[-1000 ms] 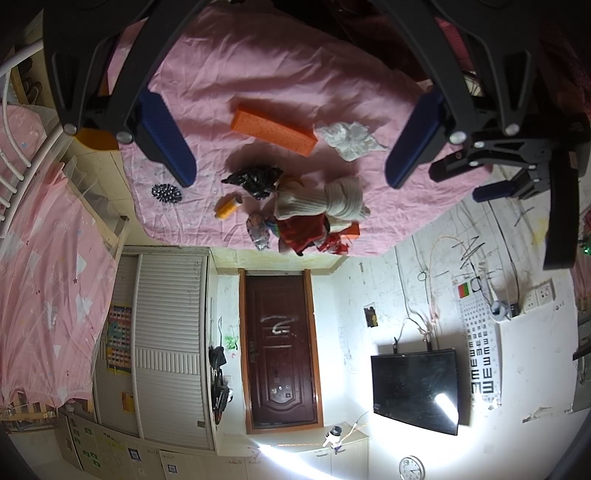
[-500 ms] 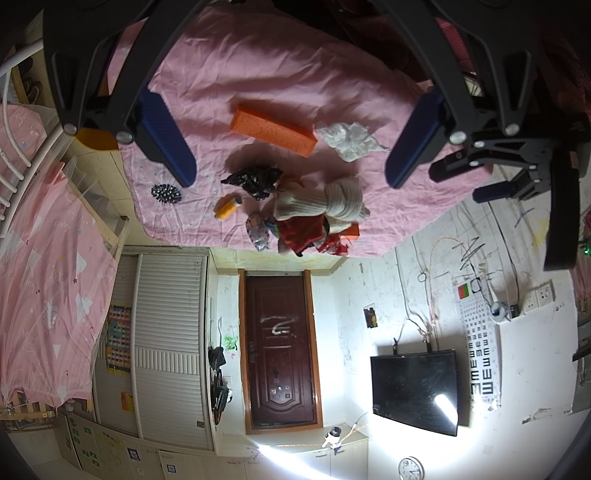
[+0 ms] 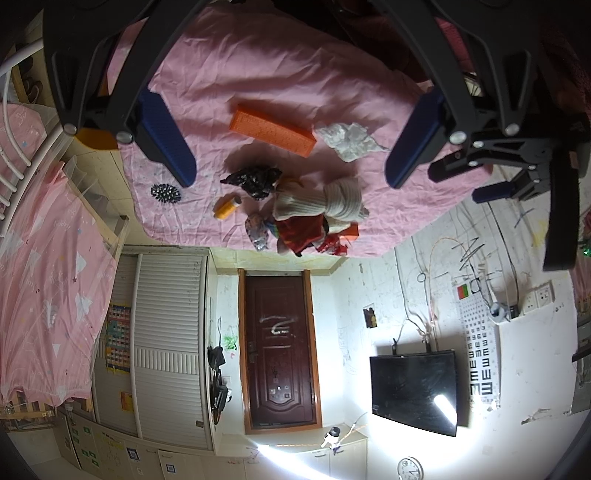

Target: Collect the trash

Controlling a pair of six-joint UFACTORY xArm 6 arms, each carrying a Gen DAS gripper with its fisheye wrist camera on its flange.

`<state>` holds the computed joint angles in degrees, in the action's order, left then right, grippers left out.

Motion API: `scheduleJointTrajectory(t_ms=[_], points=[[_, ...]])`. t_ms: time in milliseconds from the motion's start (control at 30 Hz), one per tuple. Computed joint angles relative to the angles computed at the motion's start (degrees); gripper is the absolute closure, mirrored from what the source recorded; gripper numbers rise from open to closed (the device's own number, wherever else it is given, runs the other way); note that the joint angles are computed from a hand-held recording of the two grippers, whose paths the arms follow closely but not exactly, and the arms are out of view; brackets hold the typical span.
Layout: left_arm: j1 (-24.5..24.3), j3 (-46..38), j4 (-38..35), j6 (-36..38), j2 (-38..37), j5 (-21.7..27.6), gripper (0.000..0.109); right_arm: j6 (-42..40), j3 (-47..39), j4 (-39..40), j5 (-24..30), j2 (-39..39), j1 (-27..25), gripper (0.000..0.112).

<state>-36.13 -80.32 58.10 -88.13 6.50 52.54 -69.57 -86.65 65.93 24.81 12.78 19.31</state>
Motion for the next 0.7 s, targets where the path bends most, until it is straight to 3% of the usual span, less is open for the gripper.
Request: scheduleJointTrajectory(t_ms=[400,700], points=[[-0.2,-0.3,-0.4,0.5,0.5,-0.2,0.014,1.2,-0.7,-1.1,0.1,0.9,-0.1,0.014],[2.4,-3.1,-4.5,5.5,4.4,-5.5,0.014,6.1,-4.0,-6.8,1.9,5.2,-0.8,0.014]])
